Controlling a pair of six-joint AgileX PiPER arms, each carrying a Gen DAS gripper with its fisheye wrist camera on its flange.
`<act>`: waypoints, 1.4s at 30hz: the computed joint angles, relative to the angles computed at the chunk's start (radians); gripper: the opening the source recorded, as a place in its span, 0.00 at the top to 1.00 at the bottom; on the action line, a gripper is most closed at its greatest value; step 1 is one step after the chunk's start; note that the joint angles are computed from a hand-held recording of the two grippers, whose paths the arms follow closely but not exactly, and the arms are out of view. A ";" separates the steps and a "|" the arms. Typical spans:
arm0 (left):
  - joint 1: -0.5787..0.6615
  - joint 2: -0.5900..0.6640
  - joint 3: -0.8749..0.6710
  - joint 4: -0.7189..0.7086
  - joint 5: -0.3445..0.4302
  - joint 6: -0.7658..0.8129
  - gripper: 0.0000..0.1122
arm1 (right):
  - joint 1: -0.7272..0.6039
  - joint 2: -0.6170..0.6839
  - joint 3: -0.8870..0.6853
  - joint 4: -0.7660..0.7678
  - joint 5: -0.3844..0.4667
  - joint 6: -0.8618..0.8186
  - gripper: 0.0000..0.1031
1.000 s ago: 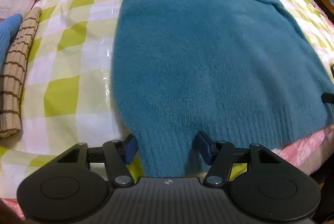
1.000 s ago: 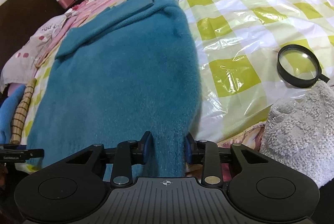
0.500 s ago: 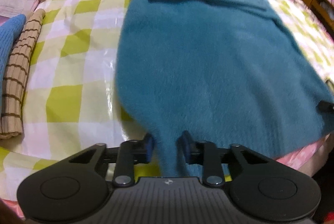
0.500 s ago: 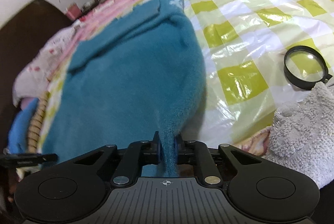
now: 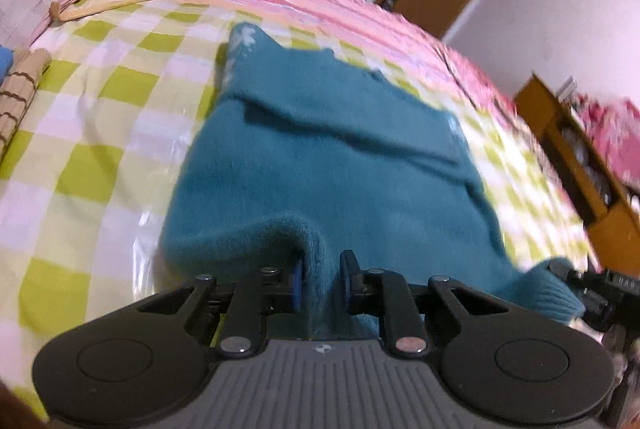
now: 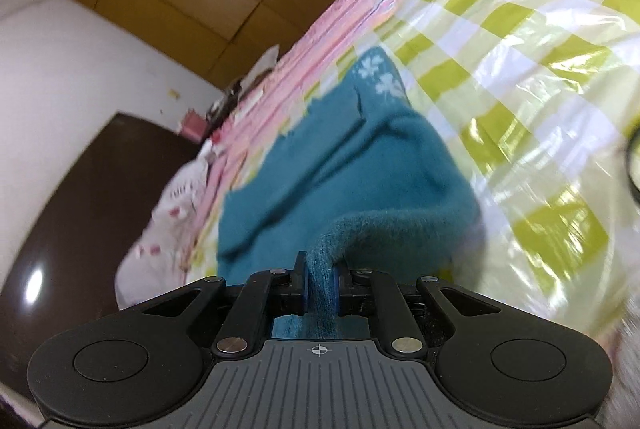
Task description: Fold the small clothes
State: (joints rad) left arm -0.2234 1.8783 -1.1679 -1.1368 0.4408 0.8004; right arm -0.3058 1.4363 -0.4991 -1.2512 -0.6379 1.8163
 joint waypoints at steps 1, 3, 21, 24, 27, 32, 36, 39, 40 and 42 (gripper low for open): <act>0.003 0.023 -0.023 -0.020 -0.006 0.003 0.79 | 0.011 0.023 -0.020 0.028 0.008 -0.010 0.89; 0.011 0.065 -0.064 -0.048 -0.015 0.002 0.79 | 0.030 0.075 -0.070 0.076 0.028 -0.026 0.89; -0.006 0.252 -0.238 0.066 -0.135 -0.178 0.79 | 0.095 0.369 -0.339 0.105 0.189 0.012 0.85; -0.003 0.249 -0.241 0.088 -0.132 -0.208 0.78 | 0.097 0.357 -0.346 0.065 0.204 0.036 0.84; 0.001 0.238 -0.229 0.058 -0.133 -0.193 0.74 | 0.103 0.329 -0.334 0.066 0.217 0.006 0.77; -0.001 0.195 -0.179 -0.067 -0.184 -0.076 0.64 | 0.113 0.292 -0.319 0.069 0.238 -0.041 0.71; -0.009 0.157 -0.139 -0.187 -0.234 0.071 0.56 | 0.120 0.268 -0.305 0.111 0.252 -0.114 0.63; -0.016 0.143 -0.121 -0.224 -0.250 0.138 0.53 | 0.136 0.245 -0.293 0.189 0.285 -0.238 0.59; -0.020 0.141 -0.116 -0.218 -0.259 0.143 0.53 | 0.137 0.242 -0.292 0.194 0.290 -0.253 0.59; -0.030 0.137 -0.105 -0.216 -0.277 0.158 0.52 | 0.135 0.242 -0.295 0.180 0.295 -0.247 0.59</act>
State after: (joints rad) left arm -0.2534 2.0153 -1.2732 -1.3529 0.1638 0.9585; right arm -0.1707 1.6786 -0.7942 -1.0709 -0.3427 1.5690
